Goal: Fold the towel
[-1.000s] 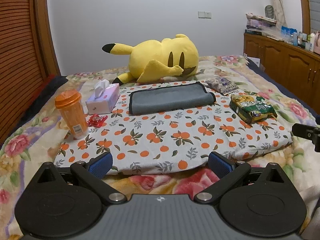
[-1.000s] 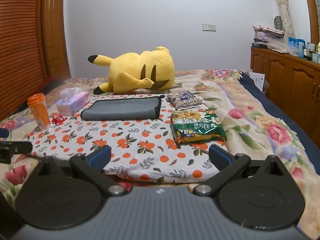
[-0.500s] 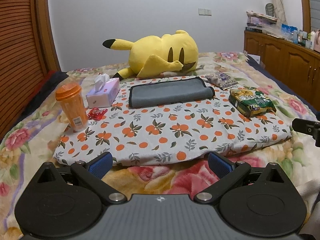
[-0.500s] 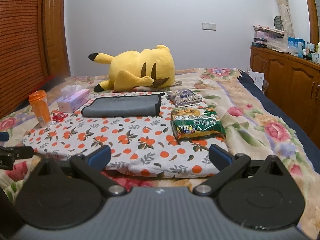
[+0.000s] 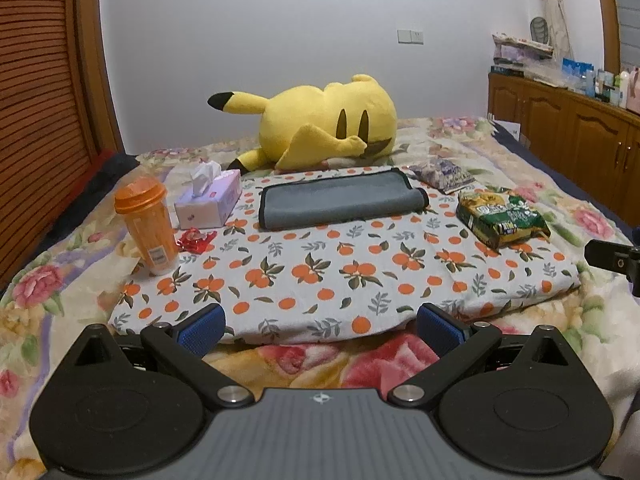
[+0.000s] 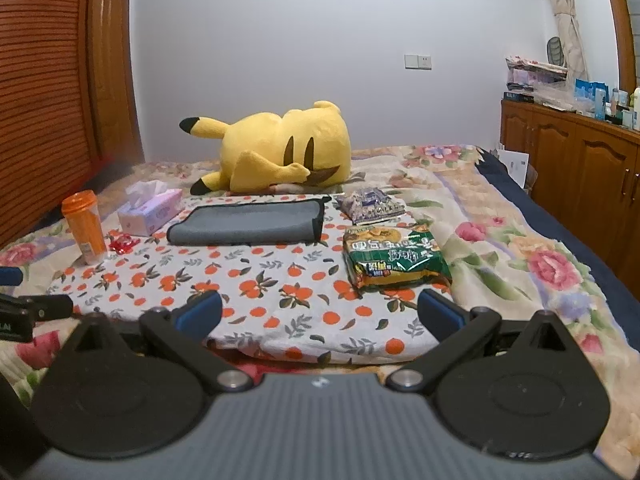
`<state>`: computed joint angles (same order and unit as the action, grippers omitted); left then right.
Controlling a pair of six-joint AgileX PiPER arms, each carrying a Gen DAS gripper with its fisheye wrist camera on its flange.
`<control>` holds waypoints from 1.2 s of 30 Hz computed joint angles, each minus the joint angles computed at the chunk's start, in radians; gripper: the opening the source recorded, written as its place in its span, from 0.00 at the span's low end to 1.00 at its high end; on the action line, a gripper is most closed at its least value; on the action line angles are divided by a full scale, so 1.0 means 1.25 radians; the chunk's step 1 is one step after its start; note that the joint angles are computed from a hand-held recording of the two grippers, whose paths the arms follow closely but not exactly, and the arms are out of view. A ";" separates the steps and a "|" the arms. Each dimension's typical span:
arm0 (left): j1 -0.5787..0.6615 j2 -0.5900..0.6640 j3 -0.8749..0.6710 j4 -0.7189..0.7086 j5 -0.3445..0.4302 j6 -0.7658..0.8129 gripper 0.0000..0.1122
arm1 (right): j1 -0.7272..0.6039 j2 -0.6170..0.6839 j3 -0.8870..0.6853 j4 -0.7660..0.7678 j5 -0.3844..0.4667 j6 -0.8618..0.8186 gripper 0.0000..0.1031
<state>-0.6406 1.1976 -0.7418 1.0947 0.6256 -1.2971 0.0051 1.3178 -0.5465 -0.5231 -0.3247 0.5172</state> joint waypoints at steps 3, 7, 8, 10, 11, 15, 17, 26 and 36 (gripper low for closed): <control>0.000 -0.006 0.000 0.012 -0.001 -0.014 0.92 | 0.000 -0.002 0.001 0.009 -0.005 -0.008 1.00; -0.004 -0.014 0.004 0.038 0.000 -0.040 0.92 | 0.000 -0.006 0.007 0.035 -0.017 -0.034 1.00; -0.008 -0.014 0.005 0.048 0.003 -0.049 0.92 | 0.000 -0.007 0.008 0.043 -0.020 -0.041 1.00; -0.014 -0.017 0.008 0.067 0.008 -0.066 0.92 | -0.001 -0.010 0.011 0.056 -0.027 -0.053 1.00; -0.014 -0.018 0.008 0.073 0.007 -0.071 0.92 | -0.001 -0.011 0.013 0.062 -0.031 -0.059 1.00; -0.021 -0.022 0.011 0.095 0.010 -0.093 0.92 | -0.008 -0.013 0.017 0.058 -0.044 -0.055 1.00; -0.024 -0.022 0.013 0.108 0.012 -0.103 0.92 | -0.012 -0.015 0.020 0.056 -0.050 -0.054 1.00; -0.037 -0.030 0.019 0.151 0.023 -0.150 0.92 | -0.015 -0.026 0.033 0.090 -0.080 -0.086 1.00; -0.052 -0.041 0.025 0.198 0.042 -0.188 0.92 | -0.022 -0.035 0.046 0.110 -0.112 -0.106 1.00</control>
